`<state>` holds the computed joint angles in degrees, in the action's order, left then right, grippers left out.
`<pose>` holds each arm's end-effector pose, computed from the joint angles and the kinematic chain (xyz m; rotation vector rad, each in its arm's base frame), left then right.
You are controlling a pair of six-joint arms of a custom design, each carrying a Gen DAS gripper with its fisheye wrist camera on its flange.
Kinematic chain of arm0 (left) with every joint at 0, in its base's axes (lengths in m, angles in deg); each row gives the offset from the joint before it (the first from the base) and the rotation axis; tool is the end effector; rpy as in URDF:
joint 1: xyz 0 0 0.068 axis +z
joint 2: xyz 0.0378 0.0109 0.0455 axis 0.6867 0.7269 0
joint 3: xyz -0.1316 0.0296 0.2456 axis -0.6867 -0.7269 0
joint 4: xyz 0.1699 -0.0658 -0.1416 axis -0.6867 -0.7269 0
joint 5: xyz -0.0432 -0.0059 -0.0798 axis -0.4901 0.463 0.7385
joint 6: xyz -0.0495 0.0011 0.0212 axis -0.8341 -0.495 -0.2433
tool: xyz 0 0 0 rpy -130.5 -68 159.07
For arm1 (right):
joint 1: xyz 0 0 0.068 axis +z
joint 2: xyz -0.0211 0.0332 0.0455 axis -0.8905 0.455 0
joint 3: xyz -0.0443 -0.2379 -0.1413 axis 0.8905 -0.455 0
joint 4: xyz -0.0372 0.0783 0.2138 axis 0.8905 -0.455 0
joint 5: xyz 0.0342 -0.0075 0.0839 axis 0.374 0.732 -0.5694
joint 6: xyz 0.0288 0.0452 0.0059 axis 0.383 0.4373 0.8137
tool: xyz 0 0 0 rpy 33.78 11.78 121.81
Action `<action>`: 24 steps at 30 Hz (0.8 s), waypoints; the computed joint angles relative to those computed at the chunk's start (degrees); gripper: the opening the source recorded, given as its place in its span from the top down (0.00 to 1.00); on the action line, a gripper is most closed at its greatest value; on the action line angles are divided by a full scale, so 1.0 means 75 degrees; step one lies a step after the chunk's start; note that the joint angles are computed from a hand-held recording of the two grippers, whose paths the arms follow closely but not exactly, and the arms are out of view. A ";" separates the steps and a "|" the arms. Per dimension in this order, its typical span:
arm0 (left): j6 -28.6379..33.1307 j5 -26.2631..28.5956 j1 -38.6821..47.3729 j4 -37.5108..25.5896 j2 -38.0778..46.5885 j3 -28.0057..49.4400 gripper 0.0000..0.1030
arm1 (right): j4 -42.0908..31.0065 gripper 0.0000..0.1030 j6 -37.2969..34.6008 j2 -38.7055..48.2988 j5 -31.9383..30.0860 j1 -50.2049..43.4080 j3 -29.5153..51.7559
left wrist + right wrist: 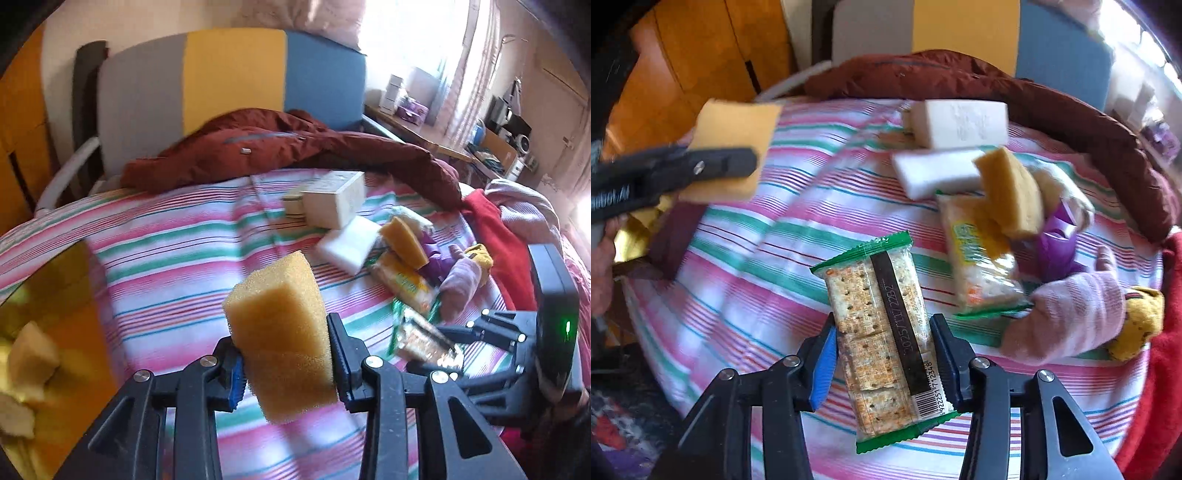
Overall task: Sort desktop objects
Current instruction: 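Carry both items to the gold tray and open both grippers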
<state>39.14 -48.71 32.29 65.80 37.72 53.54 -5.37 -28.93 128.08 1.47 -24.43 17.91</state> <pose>0.3308 -0.0774 0.1995 0.7150 2.4056 -0.4133 0.2294 0.1749 0.1652 -0.1600 2.6073 0.2017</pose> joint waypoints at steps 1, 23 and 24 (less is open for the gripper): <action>0.0075 0.0026 0.0156 -0.0031 -0.0069 -0.0047 0.63 | -0.0375 0.53 0.0133 0.0405 -0.0030 0.0130 0.0856; 0.1716 0.0913 0.5540 -0.0521 0.0196 0.0338 0.61 | -0.2016 0.53 0.0873 0.5254 -0.1416 0.1889 0.9641; 0.1721 0.0829 0.5674 -0.0475 0.0316 0.0392 0.60 | -0.2287 0.53 0.0961 0.5729 -0.1531 0.1928 1.0442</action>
<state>52.05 -42.49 74.84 62.24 40.09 56.49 -22.52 -21.72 171.05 -10.01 -9.97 96.23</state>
